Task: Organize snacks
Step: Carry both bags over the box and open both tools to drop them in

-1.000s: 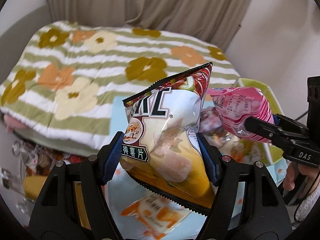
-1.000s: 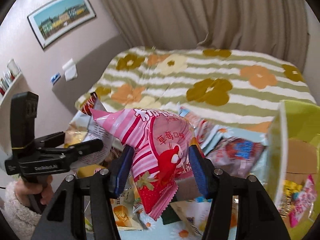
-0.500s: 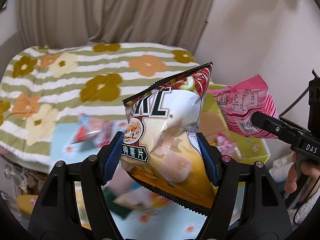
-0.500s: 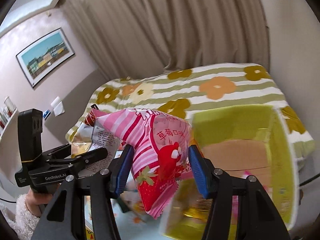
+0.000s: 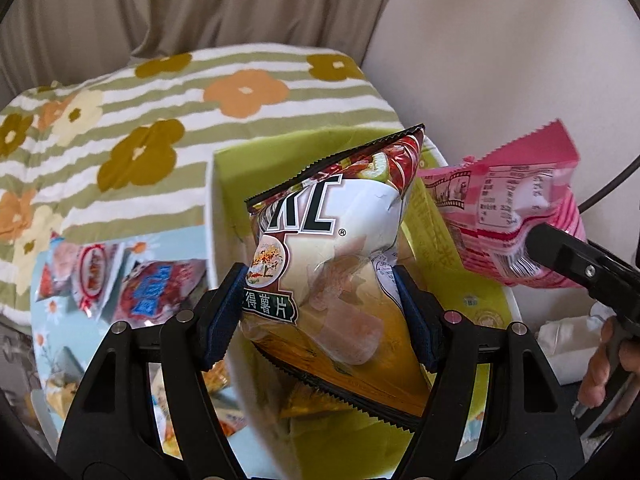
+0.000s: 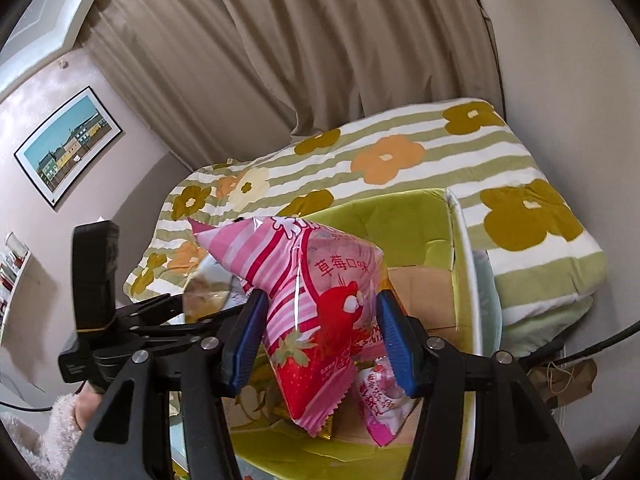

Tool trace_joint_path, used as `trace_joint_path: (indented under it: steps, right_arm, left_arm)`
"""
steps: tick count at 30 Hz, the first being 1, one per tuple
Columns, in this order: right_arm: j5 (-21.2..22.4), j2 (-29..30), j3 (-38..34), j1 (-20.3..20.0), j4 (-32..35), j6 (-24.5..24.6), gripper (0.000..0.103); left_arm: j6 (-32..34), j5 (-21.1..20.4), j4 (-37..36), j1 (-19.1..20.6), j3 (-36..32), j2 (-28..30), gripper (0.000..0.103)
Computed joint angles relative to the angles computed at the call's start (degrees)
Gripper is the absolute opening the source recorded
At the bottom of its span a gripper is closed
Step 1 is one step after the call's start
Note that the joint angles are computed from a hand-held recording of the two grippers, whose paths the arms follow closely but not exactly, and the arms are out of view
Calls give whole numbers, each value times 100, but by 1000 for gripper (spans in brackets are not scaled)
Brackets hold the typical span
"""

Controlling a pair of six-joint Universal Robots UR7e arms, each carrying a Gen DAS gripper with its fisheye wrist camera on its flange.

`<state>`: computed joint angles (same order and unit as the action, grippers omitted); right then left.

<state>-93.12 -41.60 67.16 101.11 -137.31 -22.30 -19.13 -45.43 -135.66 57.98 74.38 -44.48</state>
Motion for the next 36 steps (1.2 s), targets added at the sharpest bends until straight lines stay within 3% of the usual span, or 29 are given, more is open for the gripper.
trace_joint_path:
  steps: [4,7,8,13,21,28,30,31,32,36]
  right_arm:
    - [-16,61,-131,-54,11,98,51]
    - [-69,118,-254,-90,79,151,51]
    - [-108,150,-304,-93,100,177,51]
    - [-214,278,-438,-102,148,332,51]
    - [-413,561,-710,-60,339,366,51]
    - [-499,765,-937,-23,322,343,54]
    - [-648,771,-859,7,68,373,70]
    - [-783,765,-805,37,-65,383,96]
    - [-809,720,-703,49,-194,348,103]
    - [-689,404,-188,54,-523,126,103]
  left_arm:
    - [297,-58,156,92,-390,285,73]
    - [290,-77,573,198,-818,526,99]
    - [309,-37,645,218,-898,579,102]
    - [301,19,801,234,-767,495,102]
    - [90,-153,261,249,-24,-58,102]
    - [-80,66,124,190,389,-392,102]
    - [-141,146,85,151,536,-496,102]
    - [-172,167,81,135,587,-536,102]
    - [-212,188,75,114,658,-588,102]
    - [-374,251,-16,21,991,-797,102]
